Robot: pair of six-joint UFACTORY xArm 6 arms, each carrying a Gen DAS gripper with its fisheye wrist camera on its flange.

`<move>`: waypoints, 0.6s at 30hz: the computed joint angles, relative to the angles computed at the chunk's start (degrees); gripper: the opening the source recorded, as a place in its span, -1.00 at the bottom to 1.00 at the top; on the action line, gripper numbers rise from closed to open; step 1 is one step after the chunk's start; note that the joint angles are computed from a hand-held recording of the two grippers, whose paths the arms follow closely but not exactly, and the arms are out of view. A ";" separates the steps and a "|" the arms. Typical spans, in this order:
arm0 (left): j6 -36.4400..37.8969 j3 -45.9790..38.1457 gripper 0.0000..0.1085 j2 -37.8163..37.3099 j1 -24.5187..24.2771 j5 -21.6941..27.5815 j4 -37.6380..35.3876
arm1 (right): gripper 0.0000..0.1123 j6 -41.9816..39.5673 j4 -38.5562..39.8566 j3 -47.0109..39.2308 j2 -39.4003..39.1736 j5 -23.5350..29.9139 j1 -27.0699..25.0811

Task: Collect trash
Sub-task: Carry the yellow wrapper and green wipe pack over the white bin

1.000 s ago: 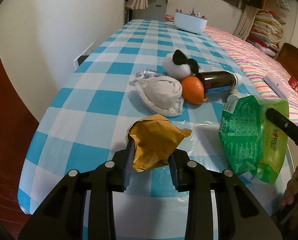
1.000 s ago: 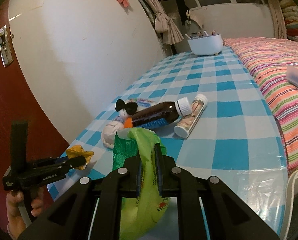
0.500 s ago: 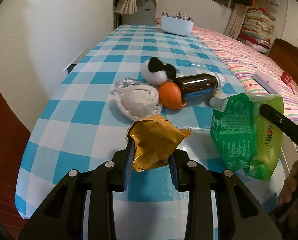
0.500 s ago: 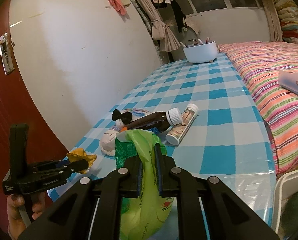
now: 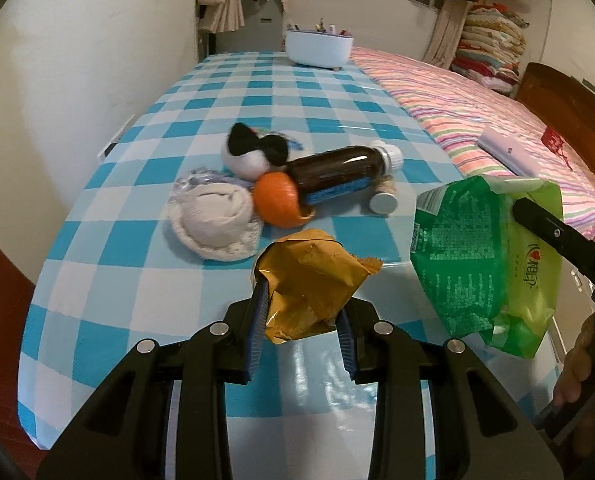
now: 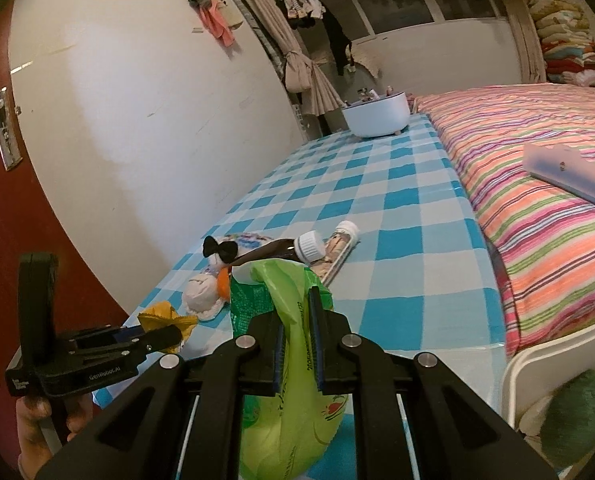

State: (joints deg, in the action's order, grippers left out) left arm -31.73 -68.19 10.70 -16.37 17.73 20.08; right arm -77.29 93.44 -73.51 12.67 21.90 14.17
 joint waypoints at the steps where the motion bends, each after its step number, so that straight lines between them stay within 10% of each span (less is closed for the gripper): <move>1: 0.12 -0.34 -0.44 0.25 -0.20 0.03 -0.07 | -0.81 -0.07 0.08 0.19 -0.21 0.15 -0.23; 18: 4.94 -7.24 -0.44 5.29 -4.47 0.97 -4.33 | -0.81 -2.56 3.11 3.53 -3.67 -1.11 -3.73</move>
